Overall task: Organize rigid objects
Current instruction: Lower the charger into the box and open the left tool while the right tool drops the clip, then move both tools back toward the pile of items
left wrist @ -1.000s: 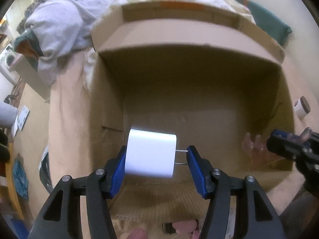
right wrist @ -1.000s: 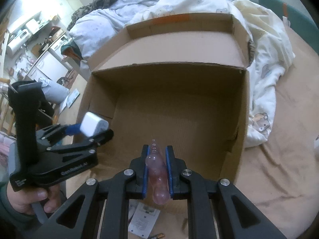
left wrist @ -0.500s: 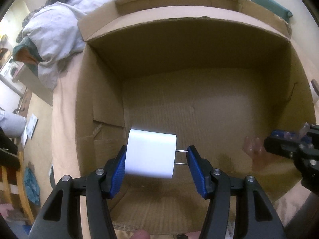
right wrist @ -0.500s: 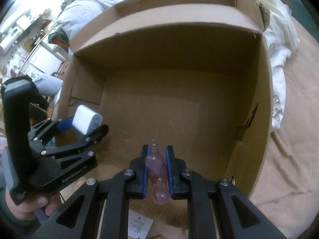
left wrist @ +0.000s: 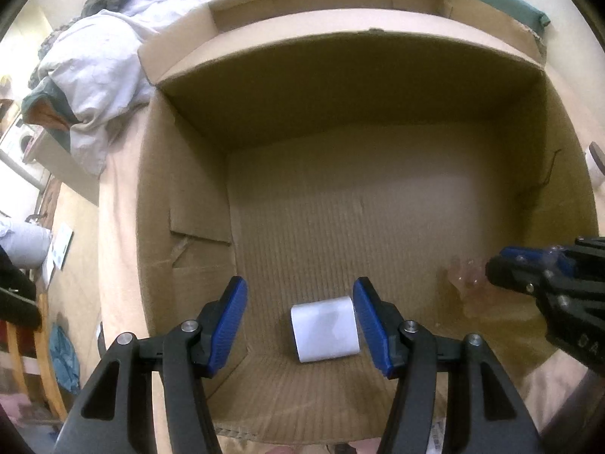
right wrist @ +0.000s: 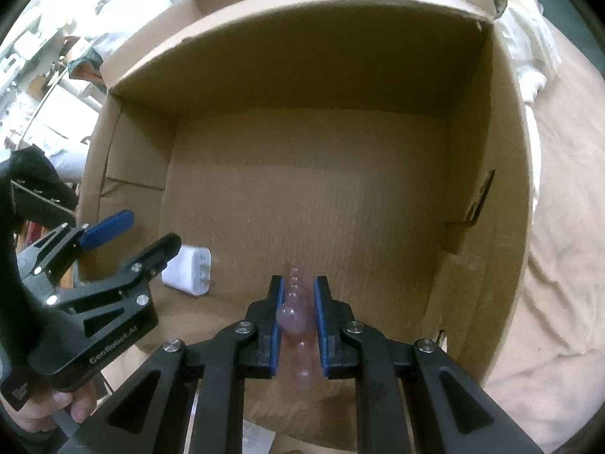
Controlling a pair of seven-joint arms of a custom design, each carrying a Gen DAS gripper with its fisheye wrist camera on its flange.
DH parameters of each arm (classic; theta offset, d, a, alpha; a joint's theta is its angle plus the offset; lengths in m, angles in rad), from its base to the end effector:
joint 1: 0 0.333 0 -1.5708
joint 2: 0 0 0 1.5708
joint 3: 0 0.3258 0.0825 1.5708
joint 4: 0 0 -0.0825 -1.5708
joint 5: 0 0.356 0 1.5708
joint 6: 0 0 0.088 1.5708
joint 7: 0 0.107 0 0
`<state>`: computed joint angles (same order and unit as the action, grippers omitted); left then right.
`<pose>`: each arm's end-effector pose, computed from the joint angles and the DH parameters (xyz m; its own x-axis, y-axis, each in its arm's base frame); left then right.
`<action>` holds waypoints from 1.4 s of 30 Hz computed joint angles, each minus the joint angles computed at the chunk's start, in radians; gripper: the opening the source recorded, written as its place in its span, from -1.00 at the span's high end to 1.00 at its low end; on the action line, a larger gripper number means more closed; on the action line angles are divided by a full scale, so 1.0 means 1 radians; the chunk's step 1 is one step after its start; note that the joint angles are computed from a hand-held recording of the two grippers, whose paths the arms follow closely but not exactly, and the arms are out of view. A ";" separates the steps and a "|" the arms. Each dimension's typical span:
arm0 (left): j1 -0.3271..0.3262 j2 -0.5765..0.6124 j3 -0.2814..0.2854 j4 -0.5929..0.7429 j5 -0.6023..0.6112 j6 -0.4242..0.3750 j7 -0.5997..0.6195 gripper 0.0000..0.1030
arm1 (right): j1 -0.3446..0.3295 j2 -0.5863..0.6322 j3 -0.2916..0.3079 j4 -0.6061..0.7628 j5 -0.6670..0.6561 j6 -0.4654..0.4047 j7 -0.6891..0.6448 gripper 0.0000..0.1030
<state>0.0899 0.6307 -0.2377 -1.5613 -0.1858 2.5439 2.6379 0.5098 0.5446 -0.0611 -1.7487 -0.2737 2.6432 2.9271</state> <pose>0.7121 -0.0696 0.3463 -0.8213 -0.5523 -0.1429 -0.4603 0.7895 -0.4060 0.6068 0.3063 0.3247 -0.5735 -0.7786 -0.2546 -0.7210 0.6273 -0.2942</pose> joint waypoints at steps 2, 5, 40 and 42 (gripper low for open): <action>0.004 -0.004 -0.005 -0.003 -0.004 0.003 0.007 -0.07 | 0.005 0.001 -0.008 0.002 -0.004 -0.002 0.014 0.68; 0.003 0.000 -0.004 0.009 -0.005 -0.009 0.007 -0.17 | 0.022 -0.008 -0.027 -0.009 -0.032 0.006 0.048 0.53; 0.058 -0.108 -0.021 -0.041 -0.189 -0.043 0.085 -0.99 | 0.039 -0.161 -0.013 -0.081 -0.595 -0.126 0.517 -1.00; 0.061 -0.120 -0.016 -0.040 -0.188 -0.054 0.086 -0.99 | 0.038 -0.164 -0.004 -0.076 -0.586 -0.149 0.504 -1.00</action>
<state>0.1505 0.5103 -0.2540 -1.6009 -0.3742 2.4901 2.7236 0.5475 0.3805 -0.0646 -1.8246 -0.8595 2.4945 3.4314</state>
